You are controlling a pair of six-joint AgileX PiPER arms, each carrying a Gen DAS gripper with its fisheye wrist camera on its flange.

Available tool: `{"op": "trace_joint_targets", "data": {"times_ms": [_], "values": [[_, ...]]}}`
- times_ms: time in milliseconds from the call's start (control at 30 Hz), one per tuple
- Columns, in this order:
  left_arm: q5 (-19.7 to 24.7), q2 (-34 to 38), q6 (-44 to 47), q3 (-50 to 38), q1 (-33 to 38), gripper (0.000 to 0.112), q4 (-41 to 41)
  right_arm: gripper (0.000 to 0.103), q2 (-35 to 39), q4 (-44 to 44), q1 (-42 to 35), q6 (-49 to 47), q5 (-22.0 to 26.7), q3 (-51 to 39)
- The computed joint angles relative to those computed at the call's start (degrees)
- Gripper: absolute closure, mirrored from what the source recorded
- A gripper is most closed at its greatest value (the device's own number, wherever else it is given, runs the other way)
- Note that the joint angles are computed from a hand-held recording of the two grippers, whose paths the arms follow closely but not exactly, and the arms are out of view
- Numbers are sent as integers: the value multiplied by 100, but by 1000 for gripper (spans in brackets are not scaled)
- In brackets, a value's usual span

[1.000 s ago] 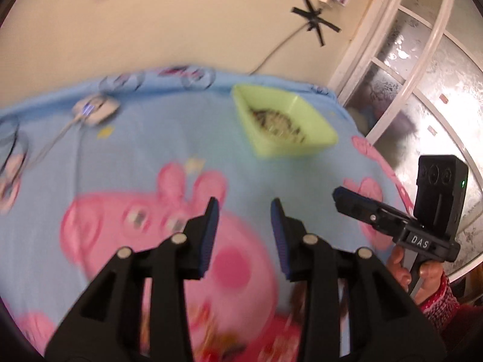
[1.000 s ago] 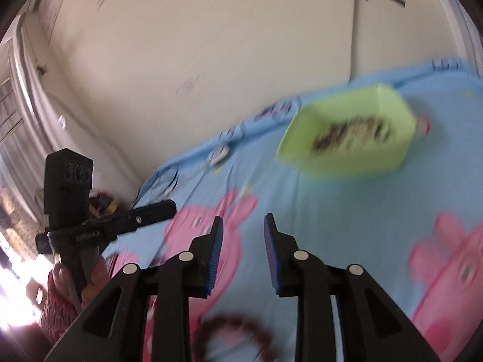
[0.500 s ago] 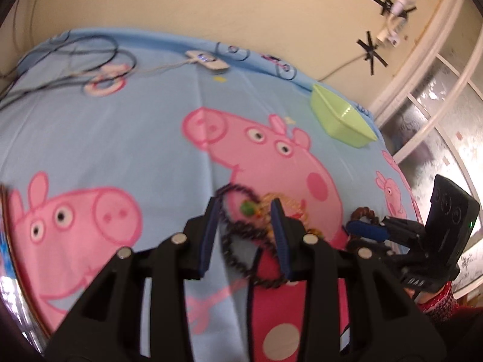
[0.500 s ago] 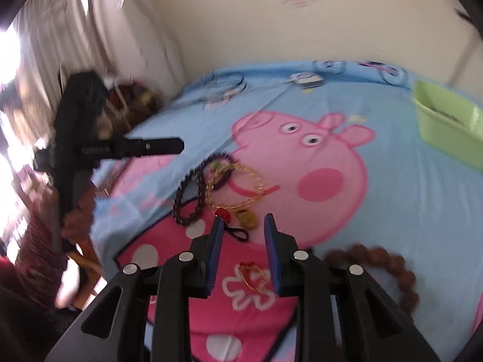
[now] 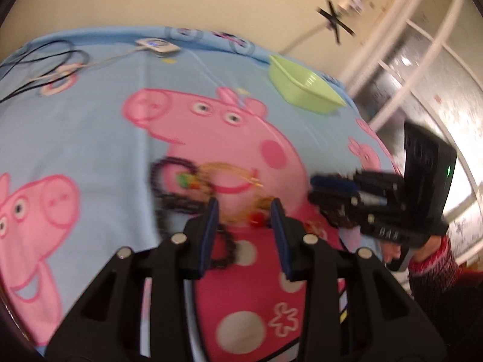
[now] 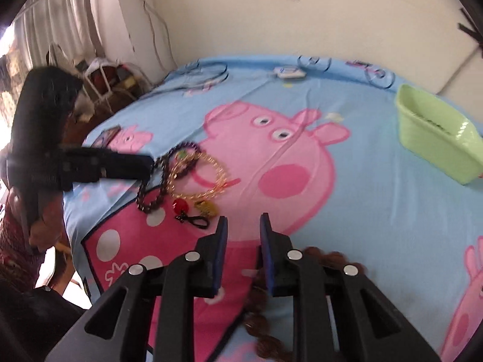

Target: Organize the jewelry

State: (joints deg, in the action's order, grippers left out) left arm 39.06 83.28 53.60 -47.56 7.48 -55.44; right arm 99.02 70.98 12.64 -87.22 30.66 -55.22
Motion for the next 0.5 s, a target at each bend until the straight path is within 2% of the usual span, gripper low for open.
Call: {"op": "trace_joint_targets", "data": {"times_ms": [33, 100, 167, 233, 300, 367, 467, 500], "values": [[-162, 3, -86, 7, -209, 79, 129, 103, -22, 16, -95, 1, 88, 10], [-526, 60, -481, -21, -693, 79, 619, 103, -55, 50, -432, 29, 570, 18], [-615, 184, -580, -50, -920, 79, 757, 103, -161, 363, -657, -402, 895, 188], [-724, 315, -628, -76, -1061, 79, 817, 101, -329, 491, -697, -881, 977, 454], [-874, 490, -1004, -167, -1197, 79, 1127, 87, -505, 581, -479, -1307, 791, 742], [-979, 517, -847, -125, -1192, 79, 950, 79, -595, 765, -151, -1664, 413, 935], [-1132, 477, -528, 18, -1196, 79, 632, 78, -536, 991, 360, -2040, -279, 1050], [-1164, 452, -437, 67, -1187, 80, 554, 78, -434, 845, 549, -1880, -567, 975]]}}
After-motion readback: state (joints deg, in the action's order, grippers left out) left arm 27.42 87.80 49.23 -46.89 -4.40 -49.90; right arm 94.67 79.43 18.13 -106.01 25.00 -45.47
